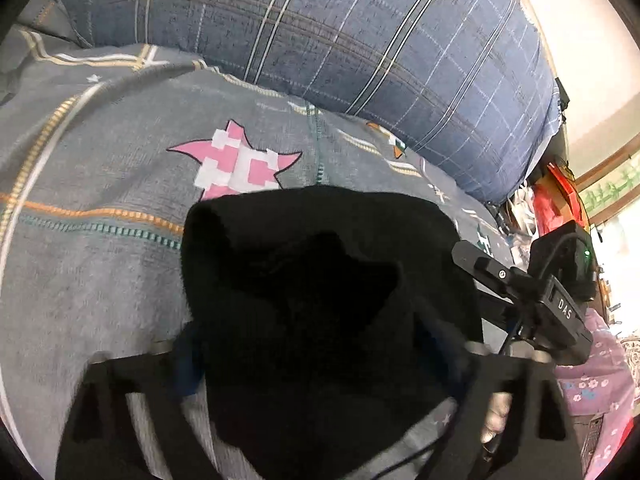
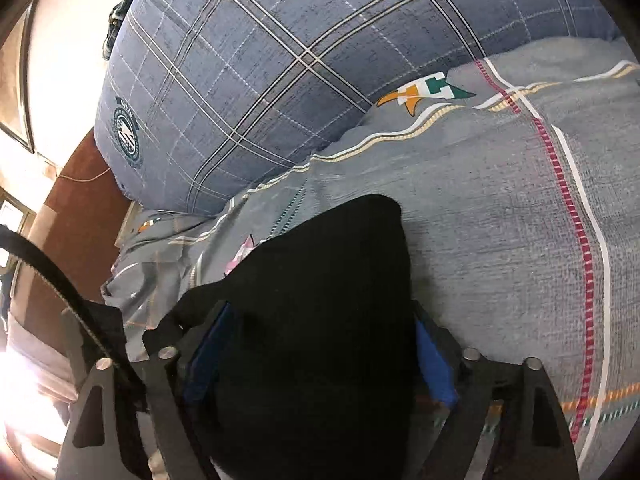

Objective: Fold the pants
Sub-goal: 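Grasp the black pants bundle with the left gripper while the right gripper grasps it too, then lower the bundle onto the sheet and open both grippers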

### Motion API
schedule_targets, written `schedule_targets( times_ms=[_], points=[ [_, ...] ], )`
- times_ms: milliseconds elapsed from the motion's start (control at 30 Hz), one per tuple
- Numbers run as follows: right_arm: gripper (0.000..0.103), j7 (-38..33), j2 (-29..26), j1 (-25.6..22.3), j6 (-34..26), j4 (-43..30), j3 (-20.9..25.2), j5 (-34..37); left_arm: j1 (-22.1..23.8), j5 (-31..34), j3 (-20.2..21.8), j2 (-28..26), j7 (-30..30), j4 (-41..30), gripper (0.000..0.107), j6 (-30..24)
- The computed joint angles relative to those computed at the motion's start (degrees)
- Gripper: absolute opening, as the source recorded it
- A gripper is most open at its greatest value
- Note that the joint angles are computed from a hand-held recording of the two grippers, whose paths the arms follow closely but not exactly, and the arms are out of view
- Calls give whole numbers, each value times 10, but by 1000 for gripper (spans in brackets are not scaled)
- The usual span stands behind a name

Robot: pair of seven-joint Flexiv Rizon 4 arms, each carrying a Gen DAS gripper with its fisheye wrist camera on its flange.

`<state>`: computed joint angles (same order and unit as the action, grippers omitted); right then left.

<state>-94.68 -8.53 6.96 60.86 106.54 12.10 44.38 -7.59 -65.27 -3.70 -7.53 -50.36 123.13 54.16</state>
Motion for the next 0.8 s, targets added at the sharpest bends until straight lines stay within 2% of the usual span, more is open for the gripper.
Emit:
schedule_targets(
  times_ms=[67,100,133,167,333,467,533,600,633,667,700,733,767,800],
  points=[
    [62,-17,13,-5,-12,-3,3,20,4,-26,5,18,5,9,70,-22],
    [56,-23,22,-8,-20,-3,3,32,4,-34,7,26,5,13,69,-28],
    [43,-34,32,-12,-32,-7,1,54,2,-46,9,34,6,16,69,-32],
    [36,-45,43,-16,-45,-10,-3,77,-1,-62,10,44,9,19,69,-36],
    [36,-59,88,-2,-47,-6,-24,103,-16,-70,10,57,6,2,69,-38],
    [36,-55,115,10,-27,9,-42,85,-25,-63,3,39,-6,-21,69,-35],
    [36,-46,120,11,-18,20,-53,83,-31,-37,-4,22,-22,-33,69,-21],
    [36,-31,116,11,-2,34,-60,73,-33,16,-8,-1,-53,-45,69,-4],
    [36,-19,114,10,7,45,-60,58,-32,62,-6,-13,-83,-50,69,1],
    [37,-6,111,9,15,55,-60,41,-43,133,14,-29,-140,-61,69,-2],
    [39,22,107,9,27,69,-57,5,-38,167,16,-34,-170,-64,70,-9],
    [40,72,105,8,48,93,-51,-58,-16,164,-1,-33,-174,-59,70,-24],
    [41,108,106,5,66,117,-47,-108,-5,126,-7,-27,-157,-50,69,-49],
    [43,116,109,7,67,124,-49,-121,-1,121,-6,-21,-155,-44,69,-57]
  ],
)
